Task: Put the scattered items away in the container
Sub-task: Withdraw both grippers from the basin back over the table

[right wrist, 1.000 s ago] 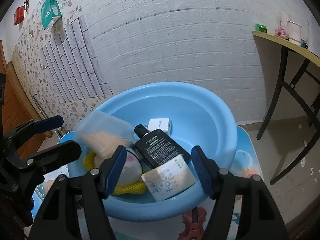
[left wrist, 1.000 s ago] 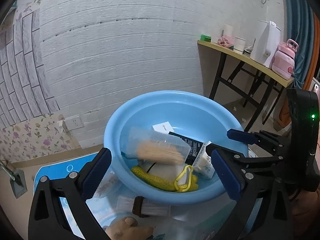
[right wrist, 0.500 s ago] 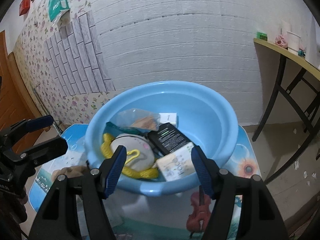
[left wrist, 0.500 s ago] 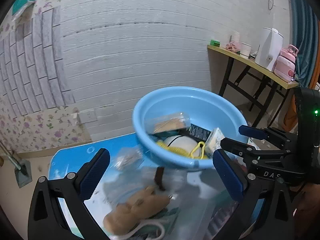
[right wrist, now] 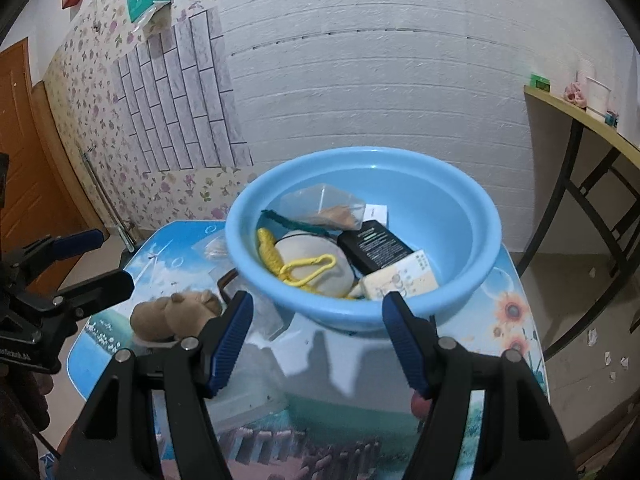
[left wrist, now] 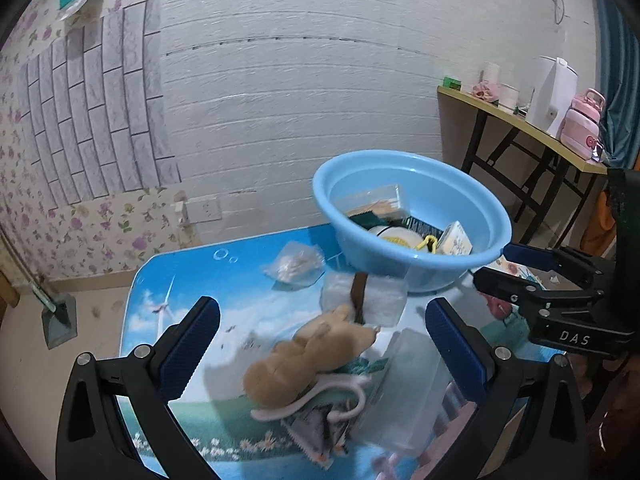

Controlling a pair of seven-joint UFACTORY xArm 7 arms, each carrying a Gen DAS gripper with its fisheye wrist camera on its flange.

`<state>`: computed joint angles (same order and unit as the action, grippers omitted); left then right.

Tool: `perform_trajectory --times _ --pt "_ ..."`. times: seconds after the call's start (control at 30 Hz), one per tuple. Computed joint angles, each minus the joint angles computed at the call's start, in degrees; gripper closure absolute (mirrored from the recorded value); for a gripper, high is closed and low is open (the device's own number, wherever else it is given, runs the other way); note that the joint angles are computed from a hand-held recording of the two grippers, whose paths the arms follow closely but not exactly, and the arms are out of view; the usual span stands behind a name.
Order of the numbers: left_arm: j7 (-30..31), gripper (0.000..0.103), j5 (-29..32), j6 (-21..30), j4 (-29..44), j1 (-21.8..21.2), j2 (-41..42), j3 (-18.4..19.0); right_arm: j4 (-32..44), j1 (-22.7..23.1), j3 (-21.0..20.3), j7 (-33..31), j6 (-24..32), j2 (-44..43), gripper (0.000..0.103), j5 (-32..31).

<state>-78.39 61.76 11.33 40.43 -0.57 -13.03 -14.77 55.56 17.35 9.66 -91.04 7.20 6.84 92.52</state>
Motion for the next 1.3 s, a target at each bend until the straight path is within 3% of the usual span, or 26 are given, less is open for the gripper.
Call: perform_trajectory --times 0.4,0.5,0.6,0.73,0.93,1.1,1.17,1.3 --pt "-0.17 0.0 -3.14 -1.27 -9.57 2.63 -3.93 -0.79 -4.31 0.73 1.15 4.0 1.23 -0.04 0.034 -5.11" --pt "0.1 0.0 -3.72 -2.28 -11.4 4.19 -4.76 -1.64 -5.09 1.18 1.89 4.77 0.61 0.64 0.017 -6.14" --pt "0.17 0.0 -4.0 -3.9 -13.39 6.11 -5.82 -2.84 -5.93 1.41 2.42 4.82 1.33 0.62 0.013 -6.65" --pt "0.7 0.0 -4.65 -6.64 -15.15 9.38 -6.42 -5.43 -6.63 2.15 3.08 4.16 1.38 0.21 0.002 -6.78" --pt "2.82 0.0 -7.66 -8.68 -16.38 13.66 -6.03 -10.24 -7.76 3.98 3.82 1.16 0.43 -0.36 0.001 -5.07" --pt "4.77 0.0 -10.37 -9.48 -16.49 16.54 -6.17 -13.88 -7.77 6.49 4.97 -1.7 -4.64 1.4 0.001 -5.09" --pt "5.91 0.0 -11.61 -9.88 -16.53 17.37 -6.05 -14.95 -7.86 7.04 5.33 -1.16 -6.96 2.35 0.001 -6.58" --pt "7.39 0.0 -13.56 -10.82 -16.04 20.02 -5.05 -18.33 -9.15 4.97 5.01 4.82 -4.23 1.53 0.0 -11.64"
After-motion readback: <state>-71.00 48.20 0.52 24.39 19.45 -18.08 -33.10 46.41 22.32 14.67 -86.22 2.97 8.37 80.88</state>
